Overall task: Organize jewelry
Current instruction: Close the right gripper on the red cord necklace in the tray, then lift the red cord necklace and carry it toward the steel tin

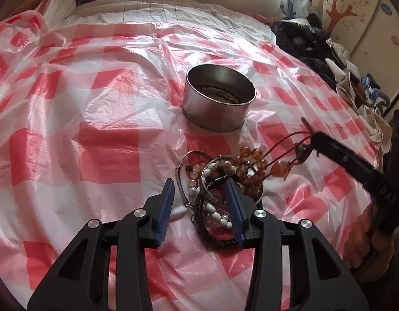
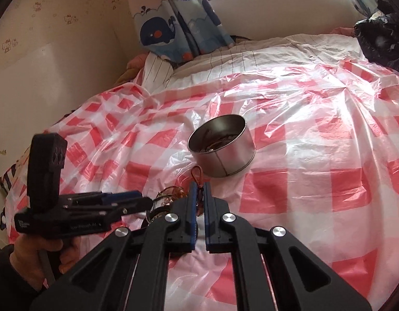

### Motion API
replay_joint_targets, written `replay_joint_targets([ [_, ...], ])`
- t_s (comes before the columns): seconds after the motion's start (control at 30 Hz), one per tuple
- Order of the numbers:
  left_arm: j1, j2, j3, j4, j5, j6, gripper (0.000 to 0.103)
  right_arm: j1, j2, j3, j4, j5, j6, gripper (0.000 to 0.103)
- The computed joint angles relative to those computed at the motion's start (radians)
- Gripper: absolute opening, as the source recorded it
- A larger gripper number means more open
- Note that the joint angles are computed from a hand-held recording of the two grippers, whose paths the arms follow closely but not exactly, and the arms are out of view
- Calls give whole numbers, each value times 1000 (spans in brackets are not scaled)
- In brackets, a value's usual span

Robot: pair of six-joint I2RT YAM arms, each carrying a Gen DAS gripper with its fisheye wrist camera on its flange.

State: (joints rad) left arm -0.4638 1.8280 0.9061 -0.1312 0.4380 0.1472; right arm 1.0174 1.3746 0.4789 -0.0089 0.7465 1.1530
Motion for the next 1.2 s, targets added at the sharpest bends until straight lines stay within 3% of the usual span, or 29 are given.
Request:
replay_joint_targets([
  [0.3,-19,-20,-29,28,-13,9,38,101,-93,-39,110,166,-123,6],
  [0.37,-20,-43,-46,51,-2,13,38,105,-91,-23,73,186,-111,5],
  [0.4,-26,-54,-53,56,-7,19,38,96,-106,-44,106,163,-118,6],
  [0.47,-42,-54,-54,54,-28,32,38,46,-152,-141,318,30,-179,6],
  [0.53,-60,-42,-49,49,-51,42,38,61,-147,-107,218,84,-151,6],
  [0.57,-69,-39,-48,48,-61,46,38,52,-165,-130,262,55,-165,6],
  [0.6,-76,-37,-50,49,-66,49,38,22,-203,-204,416,-38,-190,6],
  [0.63,-80,-35,-51,50,-69,51,38,26,-224,-232,475,-40,-206,6],
  [0.7,-89,-33,-52,53,-75,55,37,67,-248,-183,334,59,-198,6],
  [0.83,-99,-39,-69,82,-106,59,25,40,-232,-169,268,47,-121,6],
  [1.0,-113,-49,-83,109,-143,78,12,8,-159,-97,55,30,19,6],
  [1.07,-115,-69,-99,128,-154,82,3,-15,-133,-89,28,0,42,6],
  [1.2,-75,-101,-98,124,-95,62,4,-33,-100,-88,20,-29,63,6],
])
